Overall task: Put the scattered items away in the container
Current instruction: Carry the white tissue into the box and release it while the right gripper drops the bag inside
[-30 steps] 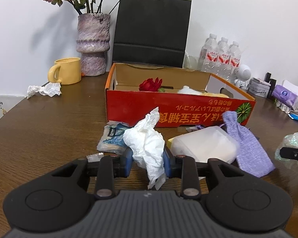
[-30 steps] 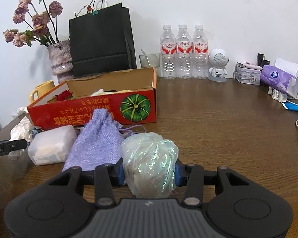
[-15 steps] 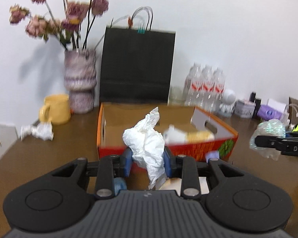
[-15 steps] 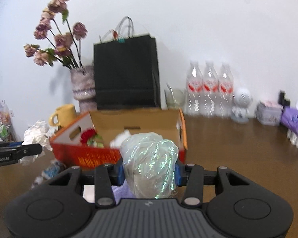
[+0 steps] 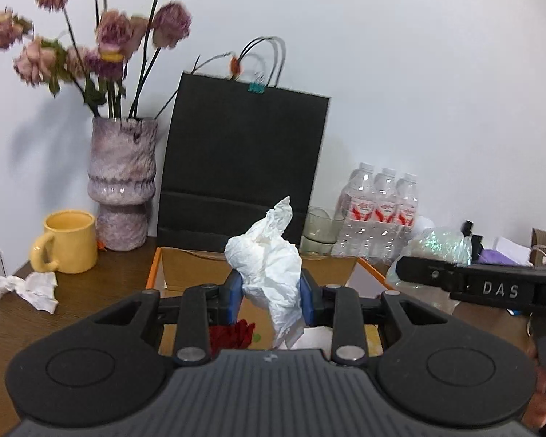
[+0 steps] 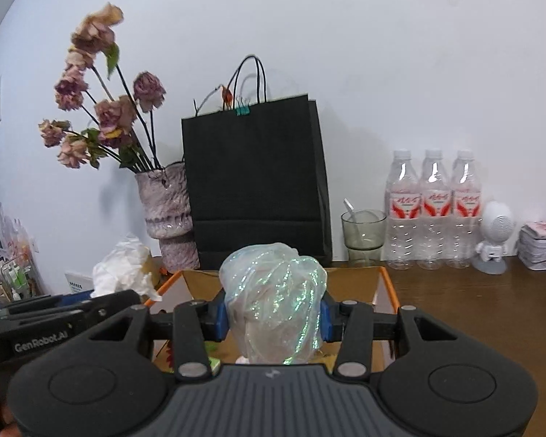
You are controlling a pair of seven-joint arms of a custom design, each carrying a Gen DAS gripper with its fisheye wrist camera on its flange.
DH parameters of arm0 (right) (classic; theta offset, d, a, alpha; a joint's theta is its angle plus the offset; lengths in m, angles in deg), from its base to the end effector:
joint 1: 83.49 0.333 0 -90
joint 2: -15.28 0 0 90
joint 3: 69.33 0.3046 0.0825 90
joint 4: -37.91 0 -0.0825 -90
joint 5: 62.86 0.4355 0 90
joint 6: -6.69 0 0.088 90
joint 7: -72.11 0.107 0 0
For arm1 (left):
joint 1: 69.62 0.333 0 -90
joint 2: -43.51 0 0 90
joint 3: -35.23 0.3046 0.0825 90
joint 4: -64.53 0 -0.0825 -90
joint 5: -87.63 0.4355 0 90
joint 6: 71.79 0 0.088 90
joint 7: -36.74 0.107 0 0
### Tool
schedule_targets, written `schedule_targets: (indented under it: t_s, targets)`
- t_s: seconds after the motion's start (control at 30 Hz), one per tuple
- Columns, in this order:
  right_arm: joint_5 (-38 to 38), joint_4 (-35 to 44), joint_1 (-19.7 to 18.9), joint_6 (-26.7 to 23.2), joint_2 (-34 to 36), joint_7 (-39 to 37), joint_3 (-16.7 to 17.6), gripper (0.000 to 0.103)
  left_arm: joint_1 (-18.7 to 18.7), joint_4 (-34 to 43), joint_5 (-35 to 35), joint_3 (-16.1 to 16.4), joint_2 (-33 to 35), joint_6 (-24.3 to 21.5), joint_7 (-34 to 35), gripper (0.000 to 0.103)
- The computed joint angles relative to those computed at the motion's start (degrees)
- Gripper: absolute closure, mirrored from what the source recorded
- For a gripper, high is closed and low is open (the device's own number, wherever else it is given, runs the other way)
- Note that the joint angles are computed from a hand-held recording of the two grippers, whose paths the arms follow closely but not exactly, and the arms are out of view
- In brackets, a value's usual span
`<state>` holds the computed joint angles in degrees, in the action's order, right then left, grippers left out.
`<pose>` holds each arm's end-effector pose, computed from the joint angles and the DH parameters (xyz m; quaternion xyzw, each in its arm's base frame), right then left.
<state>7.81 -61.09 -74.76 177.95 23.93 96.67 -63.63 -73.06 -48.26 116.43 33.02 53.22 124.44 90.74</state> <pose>0.6837 0.1028 0.5540 -0.6483 0.5021 -0.2755 0.5017 0.6556 -0.1188 0.4979 -0.5578 0.5856 -0.4959 0.3161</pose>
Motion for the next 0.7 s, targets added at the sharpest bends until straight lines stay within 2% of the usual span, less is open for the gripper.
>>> schedule_targets:
  t_s: [0.17,0.2,0.27,0.33,0.5,0.63,0.67,0.7]
  targets:
    - [-15.54,7.35,1.77,-0.74,8.28,14.08,-2.29,0.060,12.44,9.35,10.54,-12.25,7.65,-4.57,-8.78,0.072]
    - [-18.94,8.76,2.28,-1.00,9.85,17.09,-3.06,0.060,13.51,10.94,11.29,-13.55,9.04,-5.63,-8.90,0.072]
    - [-25.01,11.80,3.20,-2.54,12.89,22.93,-4.74,0.060,13.23,13.64,11.15,-13.76,11.27,-7.89,-8.08,0.072]
    - [-29.45,14.97,3.61,-4.46,15.73,27.89,-5.84,0.060,14.43,15.67,9.87,-15.78,13.26,-10.22,-5.85,0.072]
    - [-37.37,18.69,3.28,-7.03,19.50,34.84,-6.22,0.059,16.76,17.38,5.78,-19.50,15.60,-13.39,-0.09,0.072]
    - [-40.13,19.09,2.14,-7.50,20.13,36.98,-5.06,0.059,15.49,17.54,3.20,-18.48,15.73,-14.17,2.44,0.072]
    - [-40.55,19.08,1.93,-7.60,20.17,37.29,-4.86,0.059,15.21,17.47,2.57,-18.28,15.66,-14.34,3.11,0.070]
    - [-41.08,19.26,1.90,-7.78,20.30,37.84,-4.88,0.057,13.61,17.44,2.23,-16.51,15.35,-14.56,2.82,0.060]
